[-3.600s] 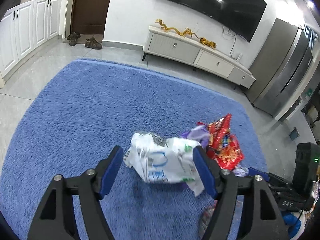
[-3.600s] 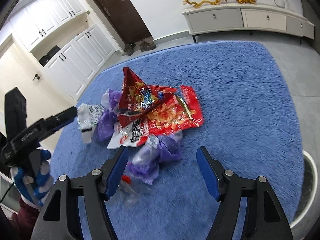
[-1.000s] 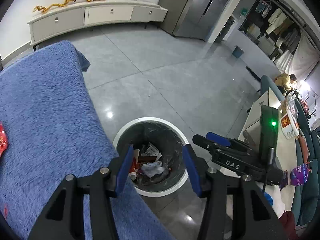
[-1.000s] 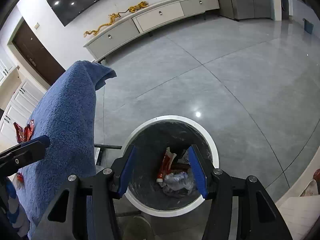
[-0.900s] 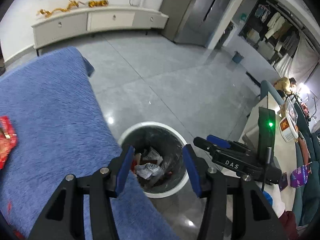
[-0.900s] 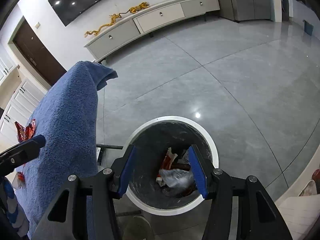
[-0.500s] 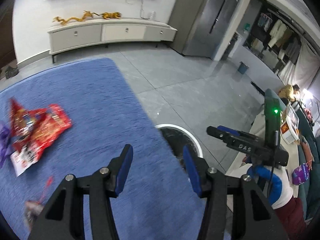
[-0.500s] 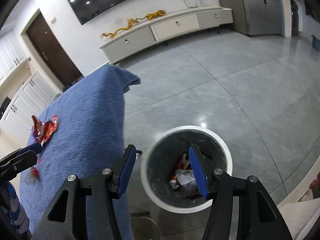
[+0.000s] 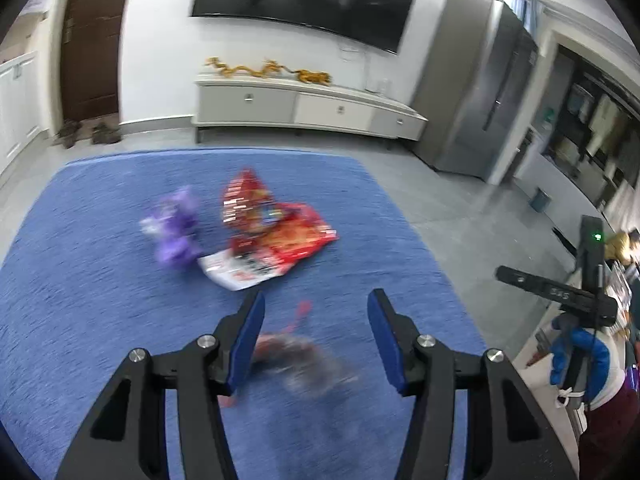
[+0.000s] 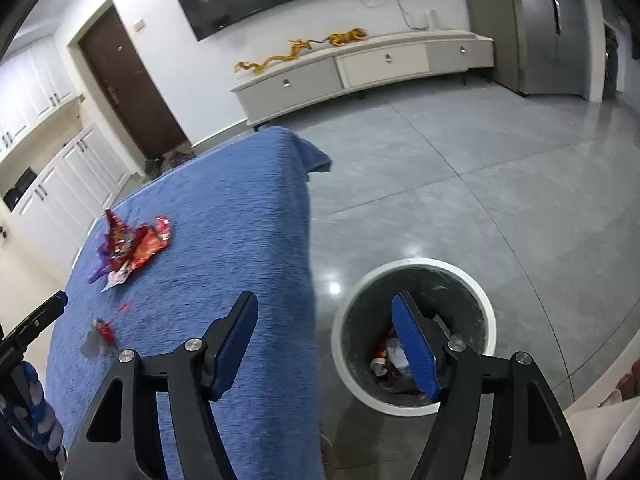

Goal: Collect trash
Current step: 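Move both tools back toward the remaining wrappers on the rug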

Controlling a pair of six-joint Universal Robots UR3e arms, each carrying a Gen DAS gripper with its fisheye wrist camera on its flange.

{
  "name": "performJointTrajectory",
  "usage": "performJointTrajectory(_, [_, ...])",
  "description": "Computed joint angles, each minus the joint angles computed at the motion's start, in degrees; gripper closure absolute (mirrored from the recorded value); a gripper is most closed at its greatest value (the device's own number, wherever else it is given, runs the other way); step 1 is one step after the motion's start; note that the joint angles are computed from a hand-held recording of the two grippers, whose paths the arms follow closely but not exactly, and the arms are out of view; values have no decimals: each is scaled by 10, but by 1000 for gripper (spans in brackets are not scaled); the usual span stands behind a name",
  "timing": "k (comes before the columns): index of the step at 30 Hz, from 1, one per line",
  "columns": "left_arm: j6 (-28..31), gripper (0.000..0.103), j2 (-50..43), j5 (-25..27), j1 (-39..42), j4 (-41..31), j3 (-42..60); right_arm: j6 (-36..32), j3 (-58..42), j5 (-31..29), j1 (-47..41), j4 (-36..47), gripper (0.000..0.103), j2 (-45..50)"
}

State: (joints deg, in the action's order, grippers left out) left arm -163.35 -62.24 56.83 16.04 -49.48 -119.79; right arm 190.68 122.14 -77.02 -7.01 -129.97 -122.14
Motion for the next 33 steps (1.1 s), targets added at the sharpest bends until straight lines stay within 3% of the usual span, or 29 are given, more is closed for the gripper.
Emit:
performJointTrajectory(3, [37, 51, 38, -19, 60, -33, -19, 23, -18, -21, 36, -12, 33, 19])
performJointTrajectory(8, [129, 51, 102, -75, 190, -169, -28, 39, -52, -43, 82, -16, 33, 43])
performJointTrajectory(17, [239, 51, 165, -112, 302, -314, -32, 53, -102, -63, 140, -23, 33, 83])
performJointTrajectory(26, [284, 51, 170, -118, 324, -372, -26, 58, -149, -80, 183, -28, 33, 134])
performJointTrajectory(33, [264, 51, 104, -98, 244, -317, -24, 58, -190, -91, 220, -38, 33, 189])
